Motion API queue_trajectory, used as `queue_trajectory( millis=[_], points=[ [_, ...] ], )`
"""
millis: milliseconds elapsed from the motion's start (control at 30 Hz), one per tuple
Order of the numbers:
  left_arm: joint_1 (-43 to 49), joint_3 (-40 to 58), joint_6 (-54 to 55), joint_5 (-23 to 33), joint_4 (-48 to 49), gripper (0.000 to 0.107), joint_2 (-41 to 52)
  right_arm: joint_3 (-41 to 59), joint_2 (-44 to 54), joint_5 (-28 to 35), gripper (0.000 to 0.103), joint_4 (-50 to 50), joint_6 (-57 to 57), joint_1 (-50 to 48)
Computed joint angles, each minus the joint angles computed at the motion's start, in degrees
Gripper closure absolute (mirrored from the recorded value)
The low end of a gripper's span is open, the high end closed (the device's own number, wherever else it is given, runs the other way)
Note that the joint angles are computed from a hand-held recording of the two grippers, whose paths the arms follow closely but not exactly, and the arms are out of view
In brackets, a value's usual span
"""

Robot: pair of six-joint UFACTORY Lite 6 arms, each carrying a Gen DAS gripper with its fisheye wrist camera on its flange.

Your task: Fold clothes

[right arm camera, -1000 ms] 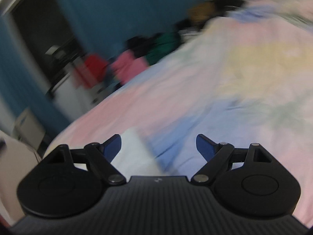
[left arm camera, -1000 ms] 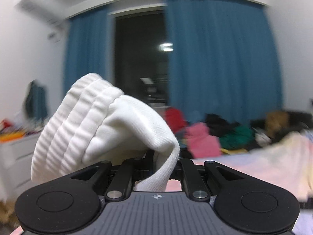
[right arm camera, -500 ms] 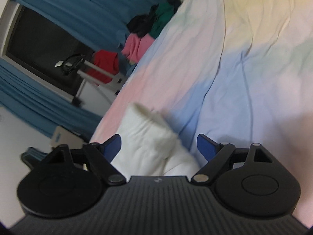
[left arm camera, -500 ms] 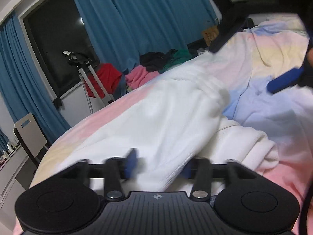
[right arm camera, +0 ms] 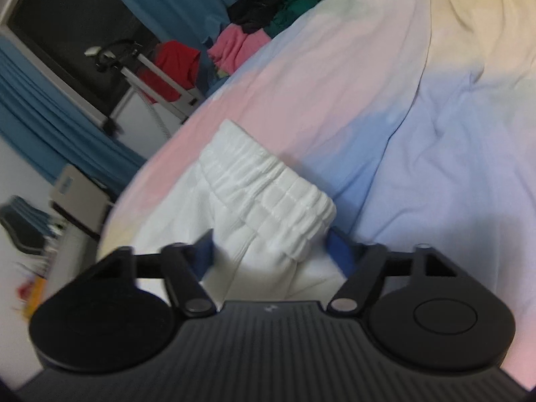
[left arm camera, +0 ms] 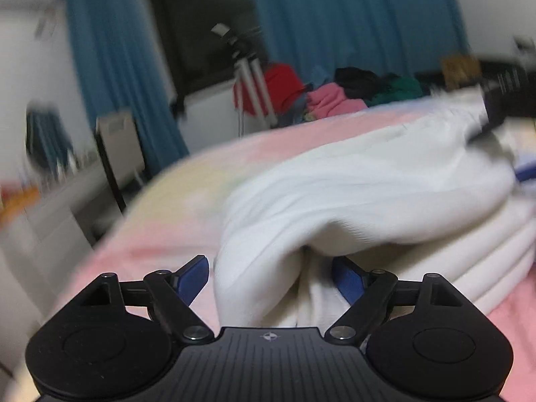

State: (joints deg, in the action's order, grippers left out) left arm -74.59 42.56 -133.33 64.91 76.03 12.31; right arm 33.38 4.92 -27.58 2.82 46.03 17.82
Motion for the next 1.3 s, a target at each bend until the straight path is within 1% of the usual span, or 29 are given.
queue_trajectory(
  millis=[33,100,200,233,267,300,367,433,467,500,533,567,600,667,700,733,767,800,867,900,933,967,1000,1033,1067,1100,1200,1233,1300],
  points=[
    [0.9,-1.6,-2.0,-1.0,0.9,0.023,-1.4,-1.4,-1.3,-1.3,0.048,4.0,-2.8,1.0],
    [1.9,-4.5,-5.4,-2.3,2.1,0.022,-4.0,-4.1,-4.3,-3.6,0.059,8.7,-5.0,2.1],
    [4.6,-8.3,-9.8,-6.0,4.4,0.022,-8.4,-9.5,-13.8,-5.0,0.060,19.6,-15.1,4.9],
    [5.3,-10.3,-11.2,-7.5,5.1,0.022,-10.8,-10.2,-15.1,-3.9,0.060,22.2,-18.1,4.4],
    [6.0,-12.5,-12.5,-8.9,5.8,0.022,-13.3,-11.1,-15.9,-3.6,0.060,22.5,-18.7,3.5],
    [6.8,-14.6,-13.7,-10.5,6.5,0.022,-16.0,-12.1,-16.4,-3.2,0.060,20.4,-16.9,1.9],
    [7.7,-17.9,-16.3,-12.3,7.5,0.022,-19.8,-12.1,-12.8,0.3,0.060,15.8,-6.7,-1.7],
    [9.3,-21.4,-19.8,-14.5,9.5,0.023,-23.7,-13.7,-9.8,-2.8,0.056,5.9,5.3,-4.5],
    [10.6,-23.2,-22.3,-15.9,11.3,0.023,-25.7,-14.1,-9.4,-4.2,0.053,1.2,9.7,-5.8],
    [12.0,-25.0,-24.8,-17.4,13.2,0.025,-27.7,-14.4,-9.4,-4.8,0.048,-1.1,11.8,-6.4],
    [12.9,-26.7,-27.9,-18.5,15.3,0.031,-29.6,-14.1,-9.0,-4.7,0.045,-3.4,13.9,-6.5],
    [13.7,-28.4,-31.1,-19.6,17.4,0.035,-31.5,-13.8,-8.7,-4.8,0.039,-7.4,17.3,-7.2],
    [15.1,-30.2,-33.2,-20.9,19.6,0.042,-34.0,-13.4,-8.2,-5.1,0.036,-10.9,20.2,-7.7],
    [17.7,-32.3,-35.6,-22.9,22.9,0.048,-37.4,-13.1,-7.4,-5.7,0.036,-16.8,25.0,-8.5],
    [18.3,-33.2,-36.4,-23.5,23.6,0.049,-38.8,-13.0,-7.3,-5.7,0.034,-18.8,26.3,-8.6],
    [19.1,-34.1,-37.2,-24.0,24.5,0.050,-40.1,-12.5,-7.7,-3.8,0.025,-19.1,25.3,-7.8],
    [20.1,-35.0,-38.4,-24.6,25.9,0.050,-41.2,-11.6,-7.4,-2.1,0.018,-17.6,23.0,-6.1],
    [21.2,-36.0,-39.7,-25.1,27.4,0.052,-42.3,-10.7,-7.2,-0.2,0.017,-18.0,22.1,-5.0],
    [21.5,-36.7,-41.3,-24.9,28.5,0.055,-43.3,-9.9,-7.1,1.5,0.017,-12.9,16.6,-1.6],
    [22.5,-37.5,-41.9,-25.3,29.6,0.058,-44.7,-9.9,-7.7,2.3,0.019,-7.7,11.3,0.4],
    [23.6,-37.5,-41.6,-26.1,30.2,0.060,-45.5,-9.8,-8.2,2.6,0.023,-4.2,7.3,1.8],
    [24.8,-37.5,-41.0,-27.1,30.9,0.061,-46.4,-9.7,-8.6,3.2,0.032,-0.7,3.9,3.1],
    [26.2,-37.5,-41.5,-27.9,32.9,0.062,-46.6,-10.0,-9.5,3.5,0.038,0.5,2.9,3.5],
    [28.9,-35.8,-43.9,-29.4,36.2,0.063,-44.4,-10.5,-10.5,3.7,0.042,1.8,1.9,3.8],
    [29.1,-35.8,-43.9,-29.7,37.1,0.064,-44.6,-11.8,-12.2,3.2,0.048,2.0,2.3,3.8],
    [28.7,-36.4,-41.8,-29.7,35.6,0.065,-46.7,-12.8,-13.4,2.3,0.052,1.0,4.1,3.9],
    [26.1,-38.2,-31.4,-28.5,26.0,0.068,-54.7,-14.2,-17.1,1.5,0.058,-4.7,8.2,3.5],
    [26.2,-38.8,-26.3,-29.0,21.6,0.069,-58.8,-15.3,-18.9,0.7,0.059,-7.6,10.4,3.4],
    [25.5,-40.3,-14.3,-27.5,11.7,0.069,-67.9,-17.1,-22.1,-1.7,0.061,-11.4,13.9,3.9]
  ],
)
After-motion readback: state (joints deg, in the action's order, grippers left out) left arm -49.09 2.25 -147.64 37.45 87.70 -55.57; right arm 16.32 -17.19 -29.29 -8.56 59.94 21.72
